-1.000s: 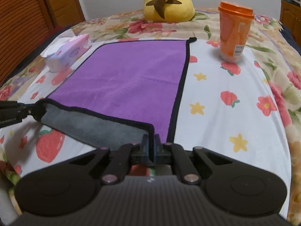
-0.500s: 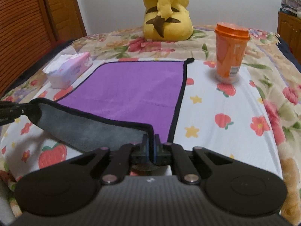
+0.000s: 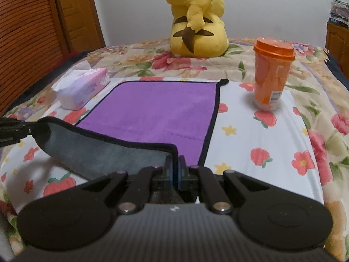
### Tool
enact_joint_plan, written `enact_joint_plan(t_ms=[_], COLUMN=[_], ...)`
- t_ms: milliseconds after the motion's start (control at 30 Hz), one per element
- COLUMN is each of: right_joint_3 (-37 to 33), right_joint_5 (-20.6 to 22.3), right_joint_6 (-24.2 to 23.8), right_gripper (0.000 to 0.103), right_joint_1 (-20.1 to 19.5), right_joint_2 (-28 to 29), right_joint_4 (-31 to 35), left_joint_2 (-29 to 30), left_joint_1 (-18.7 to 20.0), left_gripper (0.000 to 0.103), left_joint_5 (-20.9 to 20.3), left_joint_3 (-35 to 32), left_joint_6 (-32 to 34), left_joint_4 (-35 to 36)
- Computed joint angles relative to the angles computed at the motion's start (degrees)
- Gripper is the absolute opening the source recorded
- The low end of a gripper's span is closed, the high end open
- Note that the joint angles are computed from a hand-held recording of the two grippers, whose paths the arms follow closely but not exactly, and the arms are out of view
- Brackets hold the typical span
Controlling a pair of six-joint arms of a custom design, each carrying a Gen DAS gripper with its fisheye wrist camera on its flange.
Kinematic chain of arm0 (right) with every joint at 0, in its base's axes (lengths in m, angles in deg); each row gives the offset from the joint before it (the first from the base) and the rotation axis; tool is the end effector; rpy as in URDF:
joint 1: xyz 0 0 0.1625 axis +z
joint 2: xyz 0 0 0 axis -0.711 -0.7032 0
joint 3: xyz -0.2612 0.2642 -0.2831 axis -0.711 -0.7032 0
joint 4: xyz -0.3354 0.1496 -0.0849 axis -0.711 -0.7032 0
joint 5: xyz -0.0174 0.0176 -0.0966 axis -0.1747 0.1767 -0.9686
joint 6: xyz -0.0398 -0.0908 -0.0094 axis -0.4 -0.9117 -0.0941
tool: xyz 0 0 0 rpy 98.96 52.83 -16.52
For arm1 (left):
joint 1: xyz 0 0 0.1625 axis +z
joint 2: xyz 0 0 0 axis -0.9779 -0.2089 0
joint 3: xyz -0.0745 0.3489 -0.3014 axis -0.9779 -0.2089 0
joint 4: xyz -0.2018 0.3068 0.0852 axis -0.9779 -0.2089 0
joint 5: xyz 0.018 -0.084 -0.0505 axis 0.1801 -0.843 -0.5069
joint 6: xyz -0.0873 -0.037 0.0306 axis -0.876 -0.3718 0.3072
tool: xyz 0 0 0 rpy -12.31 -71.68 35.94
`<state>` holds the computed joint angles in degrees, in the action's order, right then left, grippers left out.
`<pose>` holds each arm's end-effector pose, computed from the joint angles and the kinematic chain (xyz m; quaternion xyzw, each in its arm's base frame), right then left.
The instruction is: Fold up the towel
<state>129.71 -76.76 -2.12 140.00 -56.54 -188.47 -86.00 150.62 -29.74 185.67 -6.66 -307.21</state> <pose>0.1660 -0.5868 -0.0478 0.3465 -0.8718 0.2970 0.1782 0.0475 -0.5073 0.1894 0.1777 0.8205 -0.4224 0.3417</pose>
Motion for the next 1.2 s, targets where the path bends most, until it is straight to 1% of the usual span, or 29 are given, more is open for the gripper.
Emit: enact_joint_plan(t_ms=[333, 800, 1200], right_joint_3=[-0.1, -1.5, -4.2], right_joint_5=[2.4, 4.3, 3.9], right_joint_6=[-1.7, -4.3, -5.4], right_gripper=[0.005, 0.005, 0.005], right_joint_1=[0.4, 0.3, -0.1], right_joint_2=[-0.2, 0.1, 1.0], right_joint_4=[-1.4, -1.7, -0.2], left_joint_2=[1.0, 1.0, 1.4], left_joint_1=[-0.3, -0.2, 0.8], left_gripper=[0.008, 0.008, 0.008], left_joint_5=[-0.5, -1.0, -1.8], left_joint_3=[-2.2, -4.4, -7.1], left_joint_6=[3.1, 4.0, 5.3], left_joint_4=[-1.3, -1.2, 0.0])
